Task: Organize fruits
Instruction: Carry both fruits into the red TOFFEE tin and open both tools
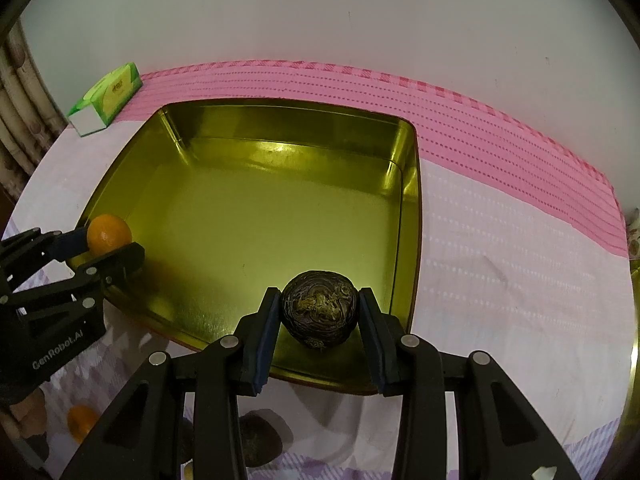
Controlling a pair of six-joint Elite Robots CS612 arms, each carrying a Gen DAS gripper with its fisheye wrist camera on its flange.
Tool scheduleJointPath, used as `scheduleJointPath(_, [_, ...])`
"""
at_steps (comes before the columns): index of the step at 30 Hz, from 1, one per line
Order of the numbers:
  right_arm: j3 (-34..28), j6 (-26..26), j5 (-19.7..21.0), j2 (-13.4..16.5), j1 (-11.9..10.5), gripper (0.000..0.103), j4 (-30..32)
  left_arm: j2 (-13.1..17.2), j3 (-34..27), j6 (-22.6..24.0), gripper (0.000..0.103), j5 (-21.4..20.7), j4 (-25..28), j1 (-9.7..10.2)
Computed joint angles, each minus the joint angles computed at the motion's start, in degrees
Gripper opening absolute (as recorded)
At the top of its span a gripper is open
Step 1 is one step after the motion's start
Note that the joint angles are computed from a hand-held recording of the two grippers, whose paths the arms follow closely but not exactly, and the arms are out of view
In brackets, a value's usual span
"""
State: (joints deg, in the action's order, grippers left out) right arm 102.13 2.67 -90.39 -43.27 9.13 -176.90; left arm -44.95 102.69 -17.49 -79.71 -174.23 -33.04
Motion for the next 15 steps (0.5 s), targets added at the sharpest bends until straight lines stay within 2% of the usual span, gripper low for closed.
scheduleJointPath(11, [0.06,0.53,0.32,-0.22,0.04,0.037,0.36,-0.06,-0.34,-0.36,0.044,0.01,0.85,0.19])
scheduleJointPath(15, [0.18,0.75,1.51,-0.34,-0.17,0.043,0.12,-0.04,-0.25,-0.20,0.045,0.59,0.77,0.06])
